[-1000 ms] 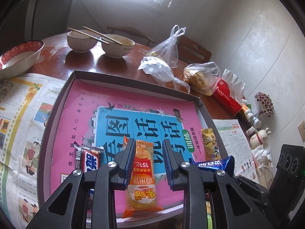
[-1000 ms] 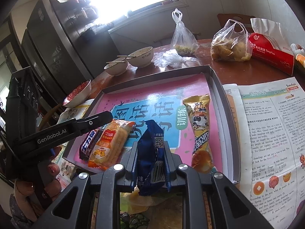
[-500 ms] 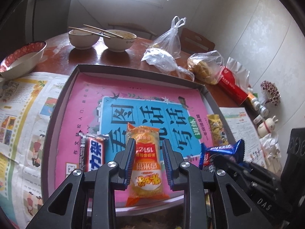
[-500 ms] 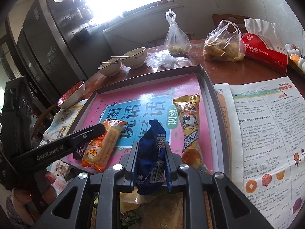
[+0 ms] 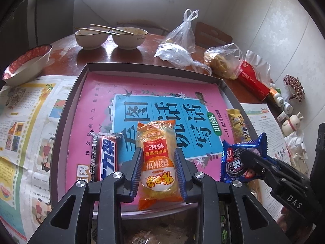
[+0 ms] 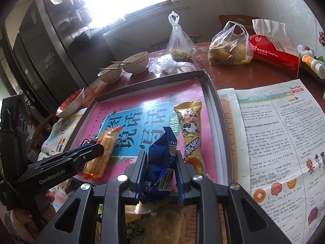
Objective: Organize snacks
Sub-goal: 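Open the right gripper to drop the blue biscuit packet into the tray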
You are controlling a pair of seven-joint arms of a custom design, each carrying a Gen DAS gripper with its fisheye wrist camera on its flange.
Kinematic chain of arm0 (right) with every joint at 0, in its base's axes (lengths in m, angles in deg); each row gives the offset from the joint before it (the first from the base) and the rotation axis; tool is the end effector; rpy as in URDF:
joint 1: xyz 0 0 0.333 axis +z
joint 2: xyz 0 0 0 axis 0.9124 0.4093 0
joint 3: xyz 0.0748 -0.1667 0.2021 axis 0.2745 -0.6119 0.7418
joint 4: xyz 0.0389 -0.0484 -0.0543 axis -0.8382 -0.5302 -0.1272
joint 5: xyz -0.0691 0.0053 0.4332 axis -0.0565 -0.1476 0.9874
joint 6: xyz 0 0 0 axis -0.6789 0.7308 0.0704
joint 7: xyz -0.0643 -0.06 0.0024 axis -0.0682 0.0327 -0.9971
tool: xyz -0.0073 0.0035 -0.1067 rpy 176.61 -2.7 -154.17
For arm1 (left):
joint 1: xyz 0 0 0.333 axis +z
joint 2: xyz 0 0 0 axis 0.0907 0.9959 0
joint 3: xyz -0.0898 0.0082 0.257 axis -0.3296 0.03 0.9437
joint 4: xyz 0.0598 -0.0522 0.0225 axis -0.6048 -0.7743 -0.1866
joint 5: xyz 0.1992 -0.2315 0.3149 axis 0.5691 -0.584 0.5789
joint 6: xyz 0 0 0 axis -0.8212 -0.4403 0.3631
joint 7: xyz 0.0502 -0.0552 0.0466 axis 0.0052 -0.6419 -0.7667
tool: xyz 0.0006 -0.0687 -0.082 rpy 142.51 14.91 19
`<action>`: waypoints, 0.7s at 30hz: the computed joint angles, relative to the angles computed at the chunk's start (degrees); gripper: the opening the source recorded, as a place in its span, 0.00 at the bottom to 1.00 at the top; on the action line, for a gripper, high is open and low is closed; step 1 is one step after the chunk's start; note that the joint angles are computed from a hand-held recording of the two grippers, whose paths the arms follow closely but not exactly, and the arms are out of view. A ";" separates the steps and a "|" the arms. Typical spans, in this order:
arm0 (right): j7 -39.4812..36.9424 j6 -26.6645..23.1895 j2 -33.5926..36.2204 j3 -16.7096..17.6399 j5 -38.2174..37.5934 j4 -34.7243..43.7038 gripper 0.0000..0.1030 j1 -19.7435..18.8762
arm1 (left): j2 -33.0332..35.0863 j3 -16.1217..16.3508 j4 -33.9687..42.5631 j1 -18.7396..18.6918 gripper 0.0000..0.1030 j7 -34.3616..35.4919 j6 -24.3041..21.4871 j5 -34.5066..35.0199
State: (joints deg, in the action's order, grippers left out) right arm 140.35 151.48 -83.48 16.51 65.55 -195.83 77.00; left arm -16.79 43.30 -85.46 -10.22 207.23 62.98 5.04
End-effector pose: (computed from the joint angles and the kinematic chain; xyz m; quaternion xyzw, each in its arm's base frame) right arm 0.3537 0.2684 0.4072 -0.5521 0.7388 -0.1932 0.3347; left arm 0.4481 -0.0455 0.4057 -0.5440 0.7648 -0.3371 0.0741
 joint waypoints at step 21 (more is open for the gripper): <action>2.05 -2.97 -2.64 0.84 -1.38 -0.52 0.45 0.27 | -1.76 -0.58 -1.15 0.12 0.46 -0.84 -1.52 2.98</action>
State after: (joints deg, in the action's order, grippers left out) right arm 142.40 148.51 -86.12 17.35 64.17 -196.35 77.27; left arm -18.54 42.72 -86.61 -10.10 206.39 61.47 8.02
